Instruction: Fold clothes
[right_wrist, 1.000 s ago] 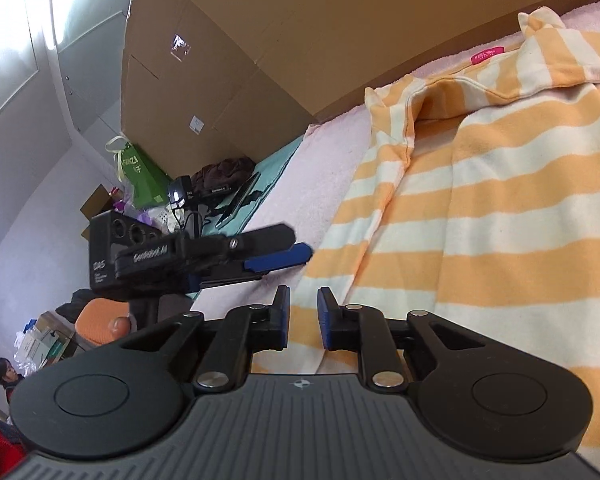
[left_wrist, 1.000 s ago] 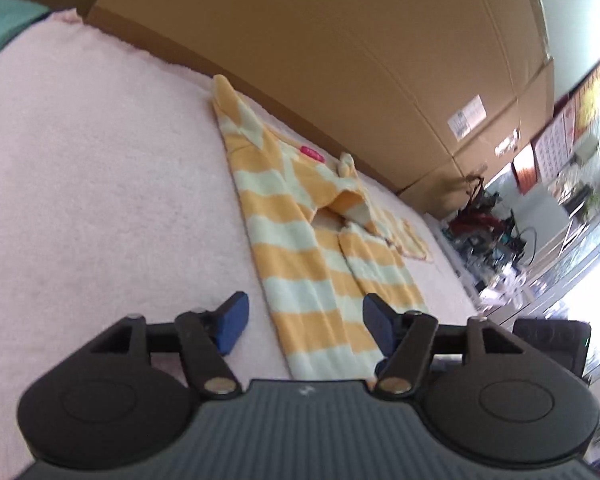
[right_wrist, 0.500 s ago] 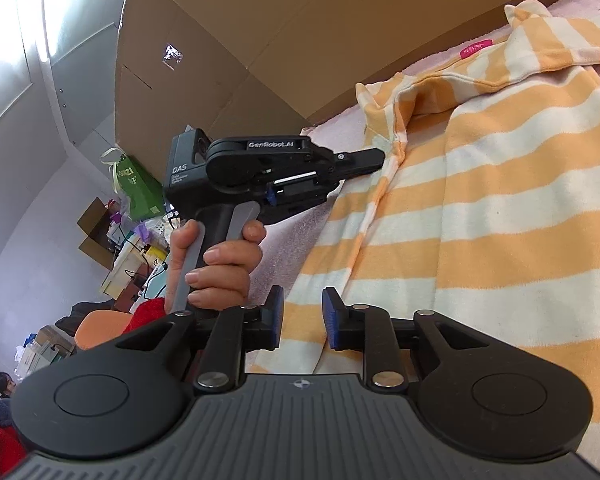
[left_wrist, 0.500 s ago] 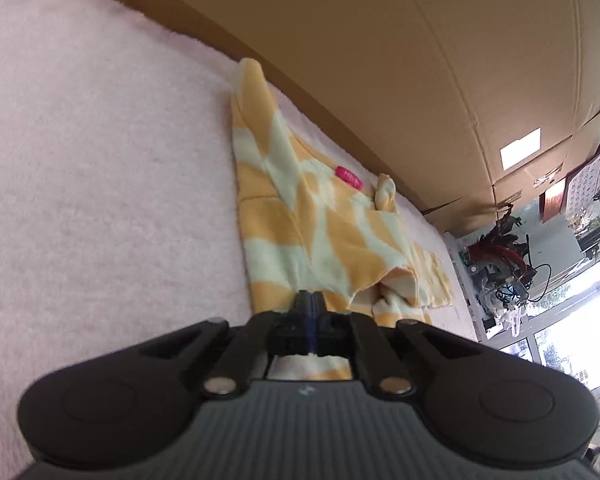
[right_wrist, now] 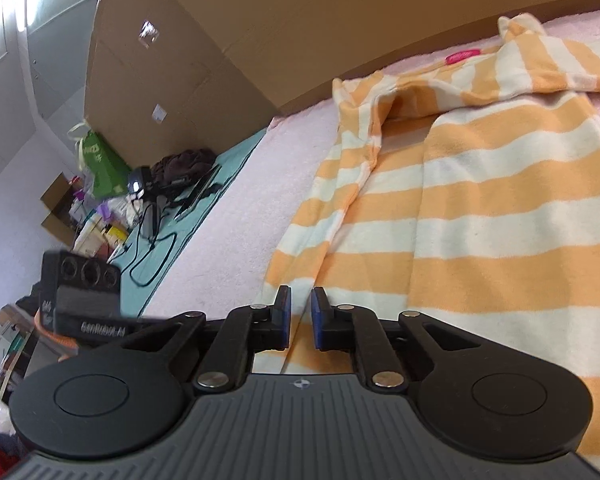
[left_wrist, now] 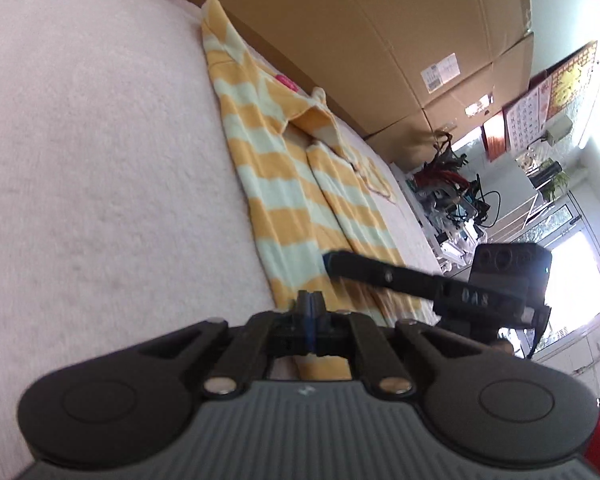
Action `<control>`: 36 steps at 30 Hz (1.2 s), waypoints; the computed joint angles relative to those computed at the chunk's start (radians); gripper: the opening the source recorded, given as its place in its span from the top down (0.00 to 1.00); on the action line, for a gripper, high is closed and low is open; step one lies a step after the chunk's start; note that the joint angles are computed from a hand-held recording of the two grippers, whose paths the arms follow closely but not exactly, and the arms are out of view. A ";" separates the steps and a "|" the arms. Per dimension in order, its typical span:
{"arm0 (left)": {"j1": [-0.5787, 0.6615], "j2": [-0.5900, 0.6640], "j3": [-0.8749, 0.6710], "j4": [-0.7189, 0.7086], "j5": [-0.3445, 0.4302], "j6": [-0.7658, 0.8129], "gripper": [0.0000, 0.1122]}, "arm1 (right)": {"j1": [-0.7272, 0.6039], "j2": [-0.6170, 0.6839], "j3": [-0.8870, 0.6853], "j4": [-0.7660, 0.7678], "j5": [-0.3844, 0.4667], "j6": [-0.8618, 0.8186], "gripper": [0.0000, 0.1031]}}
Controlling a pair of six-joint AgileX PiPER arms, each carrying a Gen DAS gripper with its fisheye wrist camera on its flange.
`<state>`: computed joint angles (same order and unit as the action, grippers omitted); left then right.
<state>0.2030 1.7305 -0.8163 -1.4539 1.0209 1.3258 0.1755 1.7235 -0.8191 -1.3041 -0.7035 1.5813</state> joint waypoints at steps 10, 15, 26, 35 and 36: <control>-0.061 0.118 -0.189 -0.001 -0.056 -0.069 1.00 | -0.017 0.221 -0.259 -0.125 -0.087 0.363 1.00; -0.004 0.026 -0.065 0.037 -0.001 -0.002 1.00 | -0.034 0.085 -0.161 -0.254 -0.060 0.355 1.00; 0.009 -0.145 0.140 -0.006 -0.063 0.148 0.98 | -0.021 -0.041 0.019 -0.295 -0.111 0.259 1.00; -0.080 -0.322 0.277 -0.068 -0.204 0.267 0.83 | 0.049 -0.110 0.130 -0.178 -0.063 0.086 1.00; -0.099 -0.330 0.285 -0.076 -0.234 0.279 0.83 | 0.014 -0.101 0.137 -0.191 -0.099 0.107 1.00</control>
<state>0.1041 1.4002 -0.5310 -1.5303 0.7872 1.6048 0.1897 1.6223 -0.6825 -1.4953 -0.8022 1.6880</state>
